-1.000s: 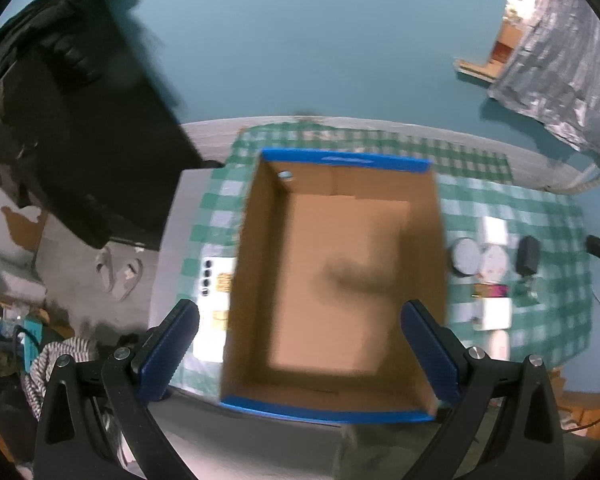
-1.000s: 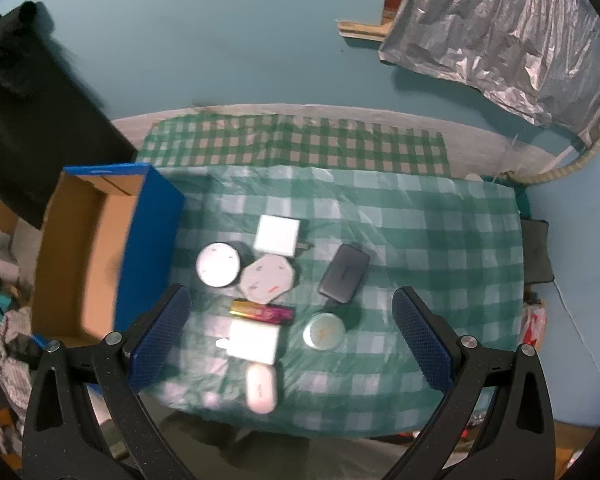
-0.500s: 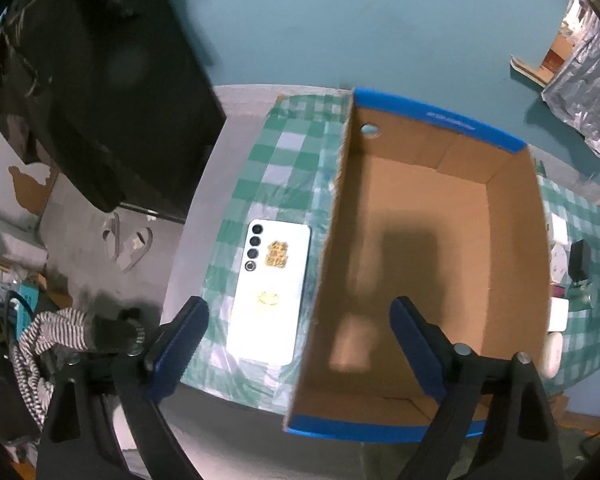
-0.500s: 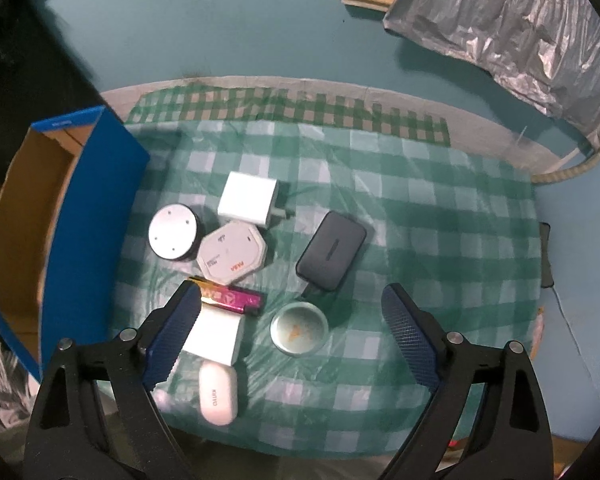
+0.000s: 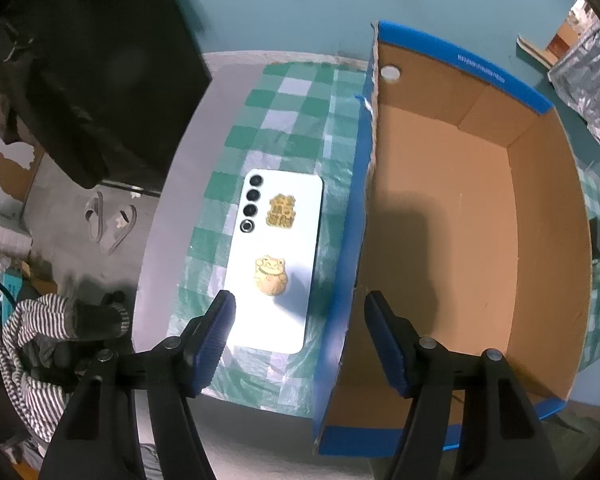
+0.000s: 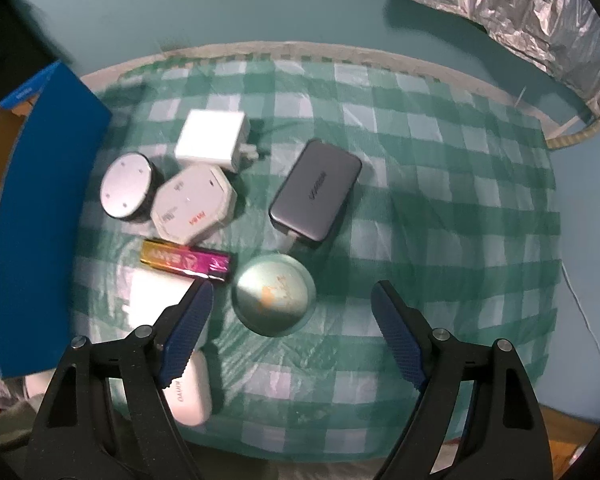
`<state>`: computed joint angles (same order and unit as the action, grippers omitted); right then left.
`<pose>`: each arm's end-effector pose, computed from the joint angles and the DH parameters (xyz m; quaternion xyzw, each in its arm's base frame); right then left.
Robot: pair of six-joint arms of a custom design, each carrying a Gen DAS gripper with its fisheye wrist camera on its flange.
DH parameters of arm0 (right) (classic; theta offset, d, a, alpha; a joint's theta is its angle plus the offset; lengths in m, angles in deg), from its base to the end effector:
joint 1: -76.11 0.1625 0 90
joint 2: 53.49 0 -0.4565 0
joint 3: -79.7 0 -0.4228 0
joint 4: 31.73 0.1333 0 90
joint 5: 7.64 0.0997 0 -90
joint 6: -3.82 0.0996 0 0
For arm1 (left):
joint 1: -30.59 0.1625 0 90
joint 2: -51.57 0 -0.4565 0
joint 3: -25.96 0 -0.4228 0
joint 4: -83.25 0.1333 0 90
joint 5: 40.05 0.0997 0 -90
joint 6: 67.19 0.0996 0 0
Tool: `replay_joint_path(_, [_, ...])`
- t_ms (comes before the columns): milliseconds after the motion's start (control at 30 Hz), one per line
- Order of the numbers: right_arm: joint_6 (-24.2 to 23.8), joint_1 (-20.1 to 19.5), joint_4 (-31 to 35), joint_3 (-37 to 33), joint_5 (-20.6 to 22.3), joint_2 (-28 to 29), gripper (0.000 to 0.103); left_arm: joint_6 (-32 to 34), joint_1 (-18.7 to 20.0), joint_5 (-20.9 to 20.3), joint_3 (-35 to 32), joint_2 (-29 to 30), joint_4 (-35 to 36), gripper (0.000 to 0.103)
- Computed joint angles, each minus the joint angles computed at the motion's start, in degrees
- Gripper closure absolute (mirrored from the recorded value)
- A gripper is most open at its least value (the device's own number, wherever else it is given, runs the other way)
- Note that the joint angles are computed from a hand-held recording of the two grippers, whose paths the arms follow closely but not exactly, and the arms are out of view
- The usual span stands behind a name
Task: Organize rigid objects
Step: 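Move the right gripper to the teal can and close on it, then lift the teal can with the right gripper and release it inside the box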
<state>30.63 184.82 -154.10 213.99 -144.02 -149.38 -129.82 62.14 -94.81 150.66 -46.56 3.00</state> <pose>0.1787 -0.3369 0.2752 -0.0442 -0.9171 0.1075 0.3813 -0.1948 -0.3435 0.3007 0.0613 0.9084 -0.1043 0.4001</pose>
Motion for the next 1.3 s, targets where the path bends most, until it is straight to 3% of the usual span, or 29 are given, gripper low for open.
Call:
replay_joint_path(333, [-1.41, -1.87, -3.11, 1.02, -0.54, 1.88, 0.026, 5.64, 1.5, 0.03, 2.28, -1.42, -4.82, 0.051])
replay_joint_path(533, [-2.25, -3.39, -6.02, 2.21, 1.01, 1.93, 0.042, 8.57, 1.84, -1.73, 2.07, -1.35, -5.57, 0.054])
replay_joint_path(633, [-2.69, -3.66, -7.59, 2.77, 1.36, 2.02, 0.058, 9.13, 2.55, -2.8, 1.94, -0.92, -5.55, 0.055])
replay_joint_path(1000, [-1.74, -2.03, -6.46, 2.49, 0.85, 0.84, 0.059, 9.57, 2.79, -5.72, 2.79, 0.27, -6.92, 0.074])
replay_joint_path(1300, [-1.08, 1.91, -3.17, -0.88, 0.54, 2.23, 0.059, 10.59, 2.43, -6.58, 2.92, 1.05, -7.92, 0.082])
